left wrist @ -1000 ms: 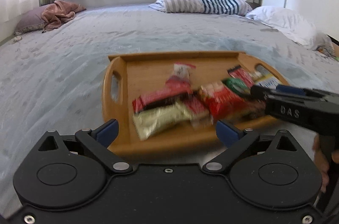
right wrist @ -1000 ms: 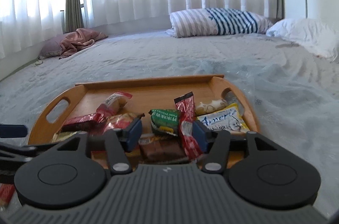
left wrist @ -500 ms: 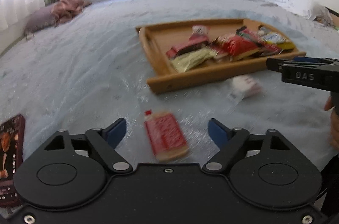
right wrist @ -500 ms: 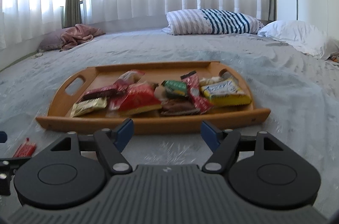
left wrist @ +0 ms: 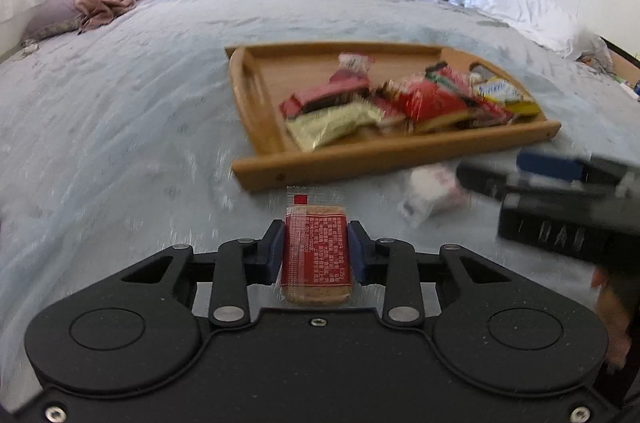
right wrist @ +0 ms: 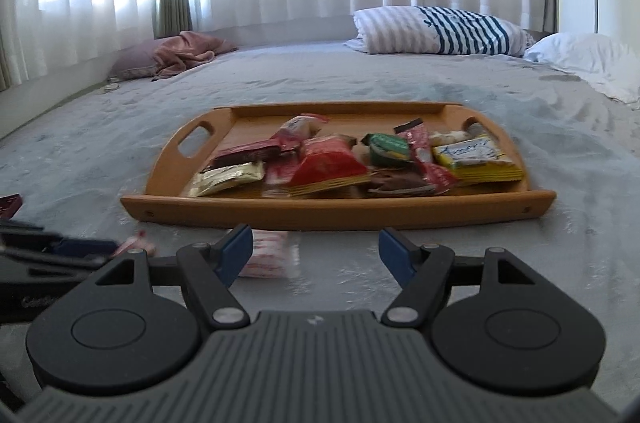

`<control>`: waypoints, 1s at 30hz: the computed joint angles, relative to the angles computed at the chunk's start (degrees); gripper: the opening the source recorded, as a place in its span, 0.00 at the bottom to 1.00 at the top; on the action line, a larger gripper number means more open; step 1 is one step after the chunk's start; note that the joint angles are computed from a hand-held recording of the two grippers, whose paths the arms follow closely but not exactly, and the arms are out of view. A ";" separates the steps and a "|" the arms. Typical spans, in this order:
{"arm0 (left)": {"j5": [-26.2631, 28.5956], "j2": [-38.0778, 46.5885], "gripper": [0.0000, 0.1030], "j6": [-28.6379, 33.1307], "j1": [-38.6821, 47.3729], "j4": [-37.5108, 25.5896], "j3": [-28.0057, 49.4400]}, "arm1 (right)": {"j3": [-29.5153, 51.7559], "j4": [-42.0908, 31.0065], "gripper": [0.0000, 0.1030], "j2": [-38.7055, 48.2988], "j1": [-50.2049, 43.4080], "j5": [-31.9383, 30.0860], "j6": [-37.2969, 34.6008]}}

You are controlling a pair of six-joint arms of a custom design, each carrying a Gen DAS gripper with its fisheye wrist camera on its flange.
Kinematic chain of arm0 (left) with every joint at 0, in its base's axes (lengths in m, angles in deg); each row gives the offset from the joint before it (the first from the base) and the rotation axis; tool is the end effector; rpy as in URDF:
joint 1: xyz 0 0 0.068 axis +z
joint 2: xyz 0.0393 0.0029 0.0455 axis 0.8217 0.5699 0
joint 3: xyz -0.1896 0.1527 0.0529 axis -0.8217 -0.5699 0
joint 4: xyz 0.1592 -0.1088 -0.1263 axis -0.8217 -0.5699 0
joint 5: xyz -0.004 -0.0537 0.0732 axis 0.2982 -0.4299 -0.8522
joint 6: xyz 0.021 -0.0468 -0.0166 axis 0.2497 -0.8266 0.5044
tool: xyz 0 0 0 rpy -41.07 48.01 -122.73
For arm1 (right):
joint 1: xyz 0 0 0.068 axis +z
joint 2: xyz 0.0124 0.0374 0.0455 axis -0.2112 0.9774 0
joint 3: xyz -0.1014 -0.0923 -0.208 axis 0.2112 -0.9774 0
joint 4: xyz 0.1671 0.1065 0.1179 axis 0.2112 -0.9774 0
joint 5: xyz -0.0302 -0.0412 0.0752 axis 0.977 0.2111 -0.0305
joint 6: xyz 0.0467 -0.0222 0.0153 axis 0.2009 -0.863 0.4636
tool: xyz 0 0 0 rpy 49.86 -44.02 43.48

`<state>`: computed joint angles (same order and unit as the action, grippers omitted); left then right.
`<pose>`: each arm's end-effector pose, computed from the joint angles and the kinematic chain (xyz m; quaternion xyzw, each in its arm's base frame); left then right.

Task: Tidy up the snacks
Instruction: 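Grasp the small red-printed pack with the left gripper while the right grasps the white pack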

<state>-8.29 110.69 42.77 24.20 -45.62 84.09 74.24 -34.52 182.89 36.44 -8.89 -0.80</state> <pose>0.2885 -0.1787 0.0485 0.2897 0.8599 -0.1561 0.3902 0.1906 0.1732 0.0236 0.1667 0.8460 -0.0632 0.5025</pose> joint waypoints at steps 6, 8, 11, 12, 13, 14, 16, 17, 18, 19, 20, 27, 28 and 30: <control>1.27 -1.77 0.31 0.45 -0.07 -4.33 5.03 | 1.08 -1.16 0.79 2.03 1.47 -0.92 2.89; 1.88 -1.62 0.31 1.08 -0.03 -6.49 7.45 | 0.48 2.77 0.79 3.26 1.43 -2.12 1.04; 2.52 -0.60 0.31 2.13 -0.08 -10.10 12.13 | 1.08 3.90 0.79 4.34 1.69 -2.58 -0.15; 2.32 -0.18 0.31 2.27 -0.21 -11.19 13.71 | 1.45 4.01 0.79 4.55 1.92 -2.33 -0.80; 2.23 0.27 0.31 2.30 -0.30 -12.04 15.15 | 1.86 4.22 0.79 4.70 2.00 -2.27 -1.66; 2.08 0.69 0.31 2.11 -0.47 -12.70 16.48 | 2.45 4.22 0.80 4.71 1.90 -2.32 -2.49; 1.56 1.62 0.31 1.63 -0.90 -13.43 18.61 | 3.99 3.58 0.80 4.87 1.17 -2.91 -3.74; 1.37 2.01 0.31 1.32 -1.06 -13.50 19.31 | 4.74 2.88 0.80 4.85 0.62 -3.57 -3.94; 1.26 2.34 0.31 1.03 -1.26 -13.65 19.89 | 5.21 2.78 0.80 4.89 0.00 -4.43 -4.11; 1.15 2.64 0.31 0.78 -1.43 -13.64 20.29 | 5.22 3.14 0.74 4.78 -0.56 -5.47 -4.13; 1.01 2.90 0.31 0.65 -1.60 -13.57 20.58 | 5.07 3.36 0.61 4.66 -1.01 -6.16 -3.82; -0.94 4.35 0.31 1.12 -2.96 -12.20 20.72 | 0.78 6.75 0.46 2.91 -0.50 -4.87 -2.75; -0.96 4.42 0.31 1.10 -3.11 -12.06 20.70 | -0.02 7.05 0.44 2.38 -0.42 -4.61 -2.66; -0.80 4.53 0.31 0.78 -3.33 -11.87 20.67 | -1.17 6.55 0.42 1.38 -0.19 -3.58 -1.88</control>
<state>-9.09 115.22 43.55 20.87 -57.49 104.76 73.07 -27.97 184.27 36.25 -12.47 -2.68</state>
